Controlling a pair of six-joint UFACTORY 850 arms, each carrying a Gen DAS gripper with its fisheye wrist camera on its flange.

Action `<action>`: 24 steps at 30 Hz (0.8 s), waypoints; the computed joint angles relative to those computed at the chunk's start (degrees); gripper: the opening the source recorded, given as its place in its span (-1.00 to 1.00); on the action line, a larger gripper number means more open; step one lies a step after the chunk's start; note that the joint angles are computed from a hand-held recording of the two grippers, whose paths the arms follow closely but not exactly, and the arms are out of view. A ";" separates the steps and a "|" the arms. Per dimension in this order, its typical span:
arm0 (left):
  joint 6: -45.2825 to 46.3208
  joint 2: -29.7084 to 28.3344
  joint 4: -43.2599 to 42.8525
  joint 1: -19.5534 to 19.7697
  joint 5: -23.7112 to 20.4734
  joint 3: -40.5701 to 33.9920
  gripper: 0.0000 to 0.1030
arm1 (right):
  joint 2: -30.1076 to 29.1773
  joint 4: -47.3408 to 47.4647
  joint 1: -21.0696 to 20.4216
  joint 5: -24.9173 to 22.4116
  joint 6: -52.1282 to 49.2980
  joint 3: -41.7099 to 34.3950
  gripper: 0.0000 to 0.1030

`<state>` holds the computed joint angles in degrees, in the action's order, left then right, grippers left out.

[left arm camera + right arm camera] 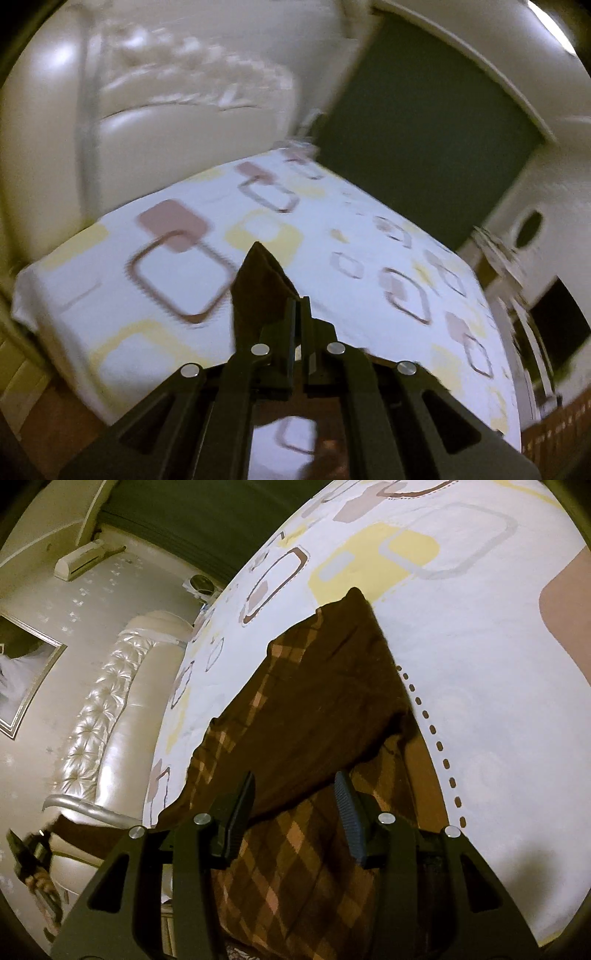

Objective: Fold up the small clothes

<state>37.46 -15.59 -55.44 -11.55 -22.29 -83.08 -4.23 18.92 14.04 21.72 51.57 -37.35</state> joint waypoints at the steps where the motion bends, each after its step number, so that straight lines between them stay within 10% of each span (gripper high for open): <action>1: 0.67 -0.53 0.22 -1.89 -0.48 -1.22 -0.97 | 0.21 -0.10 0.06 0.21 0.23 0.23 -0.14; 24: -8.73 -21.52 21.36 -32.92 -3.12 -13.06 -0.97 | 4.26 -5.25 -2.93 5.91 9.93 8.24 -0.12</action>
<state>28.73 -37.11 -34.08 -44.47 -25.41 -96.14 0.03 13.67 11.10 27.63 61.49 -29.12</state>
